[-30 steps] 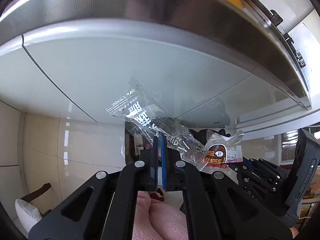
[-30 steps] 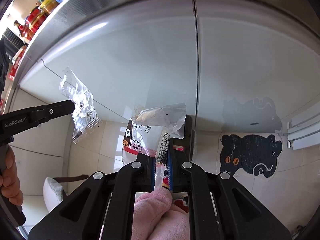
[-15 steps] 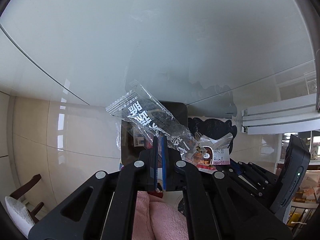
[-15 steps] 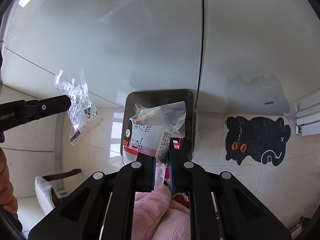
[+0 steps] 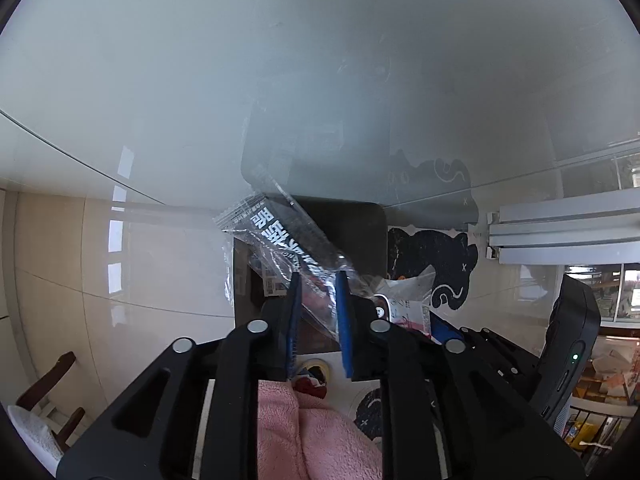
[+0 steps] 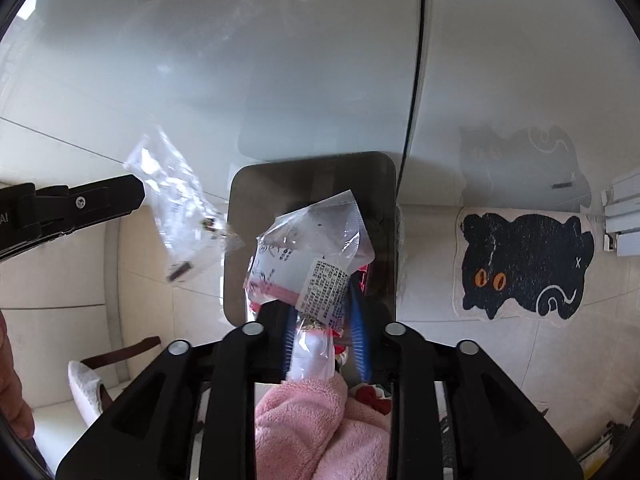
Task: Collect trash
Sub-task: 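Lower the bag and packet over the bin and open both tools, then grasp the blue-capped plastic bottle with the left tool while the right tool grasps the yellow foam net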
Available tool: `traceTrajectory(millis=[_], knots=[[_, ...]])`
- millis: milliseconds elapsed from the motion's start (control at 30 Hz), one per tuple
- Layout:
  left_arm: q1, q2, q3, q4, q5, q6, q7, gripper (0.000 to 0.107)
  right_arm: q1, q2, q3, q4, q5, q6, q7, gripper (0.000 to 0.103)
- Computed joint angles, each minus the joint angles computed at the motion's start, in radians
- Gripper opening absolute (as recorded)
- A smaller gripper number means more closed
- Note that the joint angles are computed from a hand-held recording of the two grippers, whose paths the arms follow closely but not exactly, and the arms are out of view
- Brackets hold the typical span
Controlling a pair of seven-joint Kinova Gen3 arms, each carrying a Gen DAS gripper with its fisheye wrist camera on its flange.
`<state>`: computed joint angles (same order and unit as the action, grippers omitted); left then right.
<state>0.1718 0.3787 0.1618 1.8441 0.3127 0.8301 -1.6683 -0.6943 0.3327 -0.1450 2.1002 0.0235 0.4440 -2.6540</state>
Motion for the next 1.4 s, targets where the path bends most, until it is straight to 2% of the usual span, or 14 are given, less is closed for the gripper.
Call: traceTrajectory(millis=[67,133,167,233,267,300,333,400,667,800,933,1067,1233,1400], knots=[[-0.003,-0.005,0.001,0.005,0.006,-0.003,-0.005,0.029,-0.018,0.006,0.011,-0.001,0.017,-0.003,-0.015,0.056],[-0.002,-0.007,0.001,0.007,0.007,-0.006,-0.005,0.040,-0.024,0.004,0.013,-0.003,0.028,-0.001,-0.019,0.061],[0.001,-0.008,-0.001,0.006,0.005,-0.006,0.000,0.044,-0.025,0.003,0.013,-0.005,0.032,0.003,-0.021,0.069],[0.005,-0.019,-0.005,0.007,-0.001,-0.002,0.012,0.066,-0.027,-0.006,0.015,-0.004,0.039,0.009,-0.027,0.083],[0.005,-0.024,-0.006,0.009,-0.001,-0.006,0.016,0.072,-0.013,-0.011,0.006,0.001,0.033,0.005,-0.014,0.095],[0.003,-0.039,-0.007,0.013,0.001,-0.004,0.021,0.083,-0.007,-0.024,0.001,0.004,0.029,0.009,-0.008,0.100],[0.000,-0.055,-0.009,0.015,0.001,0.003,0.026,0.089,0.002,-0.040,-0.006,0.005,0.025,0.018,0.004,0.100],[-0.007,-0.091,-0.017,0.011,-0.001,0.029,0.038,0.095,0.027,-0.075,-0.027,-0.001,0.004,0.057,0.039,0.100],[-0.049,-0.271,-0.063,-0.085,-0.028,0.213,0.091,0.095,0.091,-0.306,-0.063,-0.074,-0.008,0.295,0.053,0.100],[-0.066,-0.340,-0.077,-0.175,-0.023,0.298,0.096,0.095,0.133,-0.422,-0.099,-0.164,0.045,0.423,0.021,0.100],[-0.078,-0.372,-0.089,-0.279,-0.013,0.366,0.106,0.095,0.174,-0.482,-0.149,-0.281,0.132,0.549,0.026,0.100],[-0.090,-0.381,-0.097,-0.375,0.022,0.412,0.111,0.095,0.211,-0.520,-0.181,-0.375,0.208,0.619,0.038,0.100],[-0.078,-0.340,-0.080,-0.510,0.018,0.456,0.131,0.095,0.257,-0.519,-0.198,-0.472,0.296,0.651,0.065,0.100],[-0.053,-0.236,-0.061,-0.688,0.007,0.525,0.258,0.095,0.278,-0.462,-0.173,-0.573,0.339,0.678,0.153,0.100]])
